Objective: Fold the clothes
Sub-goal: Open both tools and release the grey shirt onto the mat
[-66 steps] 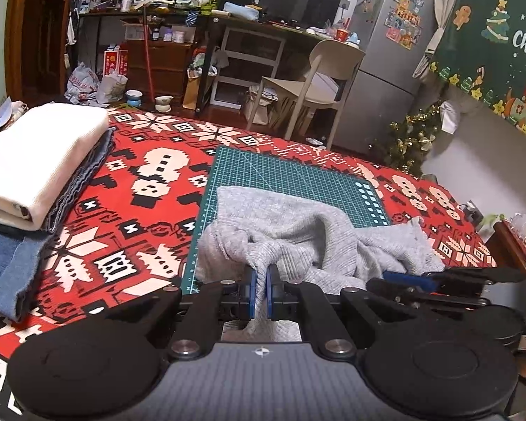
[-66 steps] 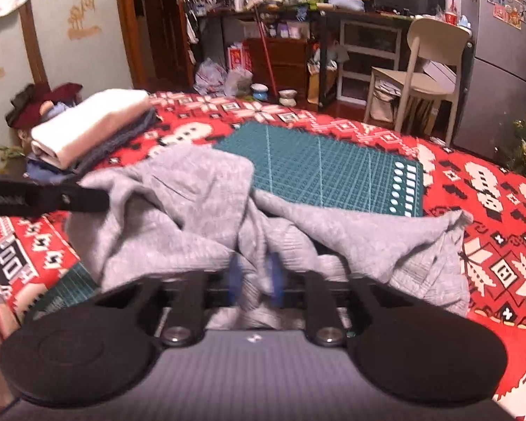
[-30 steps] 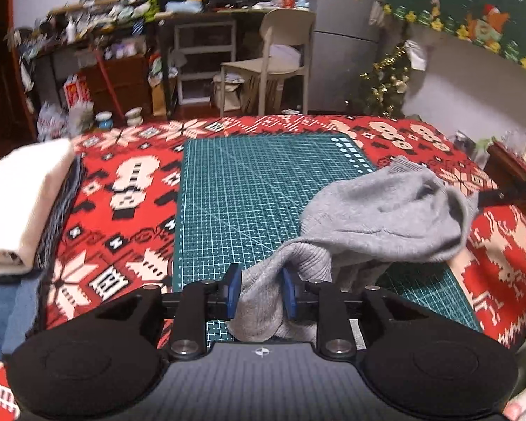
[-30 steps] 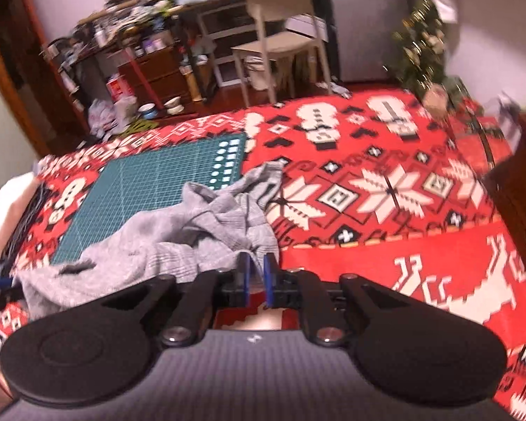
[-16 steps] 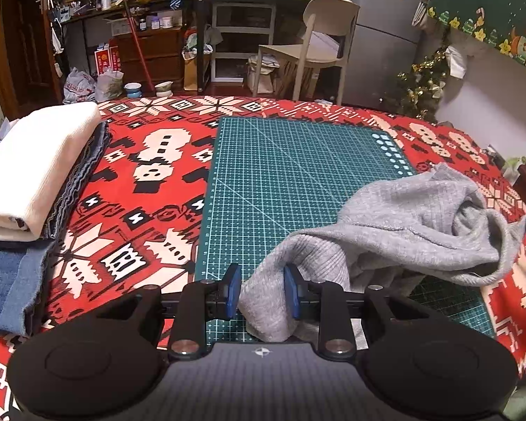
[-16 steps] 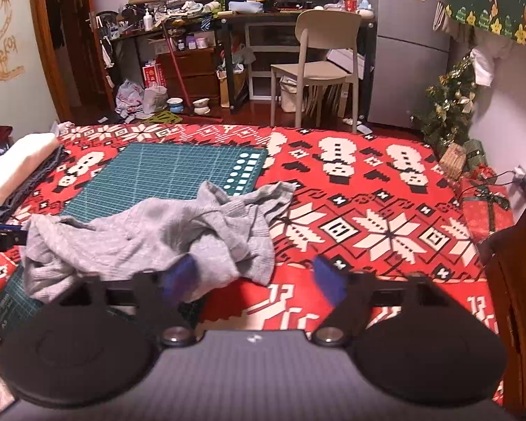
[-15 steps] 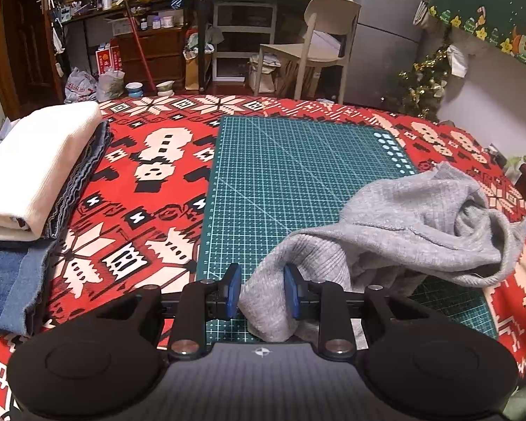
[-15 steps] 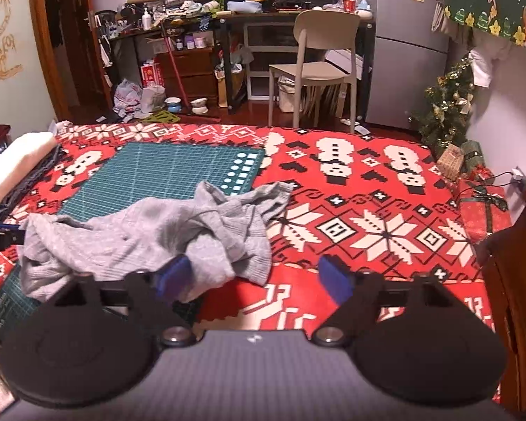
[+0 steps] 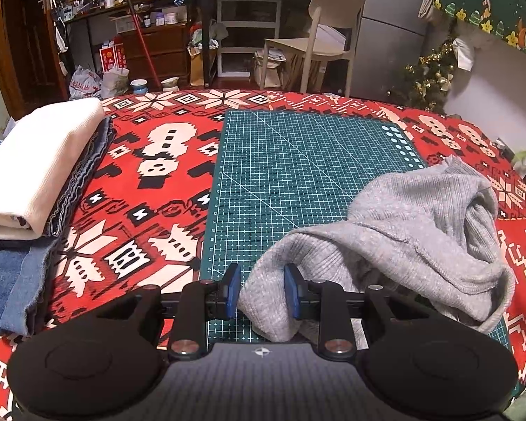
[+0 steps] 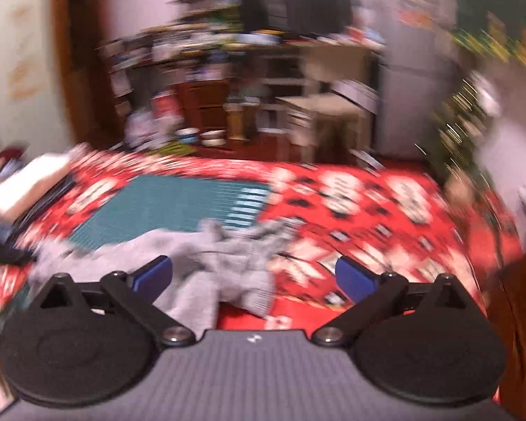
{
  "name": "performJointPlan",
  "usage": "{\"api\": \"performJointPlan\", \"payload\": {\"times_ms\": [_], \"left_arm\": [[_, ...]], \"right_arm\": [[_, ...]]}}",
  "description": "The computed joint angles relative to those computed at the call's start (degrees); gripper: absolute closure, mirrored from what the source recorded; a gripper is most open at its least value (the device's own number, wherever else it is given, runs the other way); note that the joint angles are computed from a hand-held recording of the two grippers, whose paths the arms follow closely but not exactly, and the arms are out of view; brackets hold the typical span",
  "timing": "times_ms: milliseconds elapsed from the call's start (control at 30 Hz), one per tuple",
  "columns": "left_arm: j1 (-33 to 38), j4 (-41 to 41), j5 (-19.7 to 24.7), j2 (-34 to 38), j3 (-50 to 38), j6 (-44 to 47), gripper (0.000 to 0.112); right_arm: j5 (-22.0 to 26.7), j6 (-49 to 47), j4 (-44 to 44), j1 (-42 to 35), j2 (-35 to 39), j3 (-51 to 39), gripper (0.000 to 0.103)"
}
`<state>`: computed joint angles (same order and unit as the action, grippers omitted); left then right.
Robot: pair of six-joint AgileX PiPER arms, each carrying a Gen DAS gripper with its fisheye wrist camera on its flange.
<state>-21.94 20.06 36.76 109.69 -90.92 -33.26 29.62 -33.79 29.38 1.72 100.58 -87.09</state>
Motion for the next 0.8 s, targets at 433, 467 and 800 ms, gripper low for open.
{"api": "performJointPlan", "payload": {"times_ms": [433,467,800], "left_arm": [[2.68,-8.04,1.05,1.54,-3.44,11.56,0.085],[3.20,-9.44,0.61,1.44,-3.13,12.02,0.085],[2.95,-10.08,0.12,1.54,-3.08,12.98,0.085]], "right_arm": [[16.50,-29.66,3.39,3.34,3.47,-2.18,0.070],[16.61,-31.23,4.11,3.40,3.34,-1.58,0.070],[17.15,-36.06,1.20,6.25,5.44,-3.14,0.063]]}}
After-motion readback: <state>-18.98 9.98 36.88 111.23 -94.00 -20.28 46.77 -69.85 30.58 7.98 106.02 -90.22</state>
